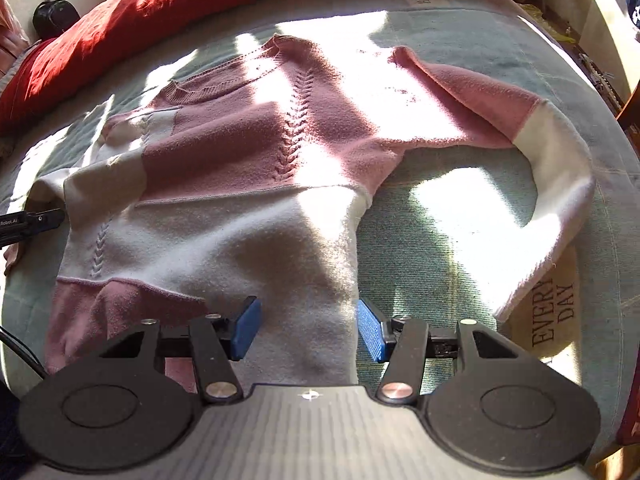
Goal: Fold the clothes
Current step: 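Grasp the pink hem of the sweater with the left gripper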
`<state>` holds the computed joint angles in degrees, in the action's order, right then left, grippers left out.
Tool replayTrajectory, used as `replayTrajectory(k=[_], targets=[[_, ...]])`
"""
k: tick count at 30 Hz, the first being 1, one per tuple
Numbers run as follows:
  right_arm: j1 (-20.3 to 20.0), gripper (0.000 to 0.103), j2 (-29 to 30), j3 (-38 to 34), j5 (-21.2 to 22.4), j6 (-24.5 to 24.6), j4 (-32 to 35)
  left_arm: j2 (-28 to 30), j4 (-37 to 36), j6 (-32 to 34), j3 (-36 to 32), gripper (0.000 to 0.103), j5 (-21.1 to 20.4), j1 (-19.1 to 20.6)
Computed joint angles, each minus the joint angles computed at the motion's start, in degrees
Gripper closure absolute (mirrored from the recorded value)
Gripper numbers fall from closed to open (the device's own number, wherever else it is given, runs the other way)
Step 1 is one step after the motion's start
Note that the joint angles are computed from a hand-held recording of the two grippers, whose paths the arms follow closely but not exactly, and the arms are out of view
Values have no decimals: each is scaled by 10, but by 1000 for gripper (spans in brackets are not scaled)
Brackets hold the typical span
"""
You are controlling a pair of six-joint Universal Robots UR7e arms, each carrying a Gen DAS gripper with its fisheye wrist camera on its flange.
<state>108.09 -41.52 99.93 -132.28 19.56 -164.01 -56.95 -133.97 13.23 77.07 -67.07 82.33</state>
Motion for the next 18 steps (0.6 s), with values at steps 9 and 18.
replayTrajectory(k=[9, 18], targets=[[-10, 48, -13, 44, 15, 19, -32, -58, 44, -86, 97, 54, 68, -7], [-18, 48, -18, 74, 46, 36, -57, -91, 63, -92, 158, 65, 108, -28]])
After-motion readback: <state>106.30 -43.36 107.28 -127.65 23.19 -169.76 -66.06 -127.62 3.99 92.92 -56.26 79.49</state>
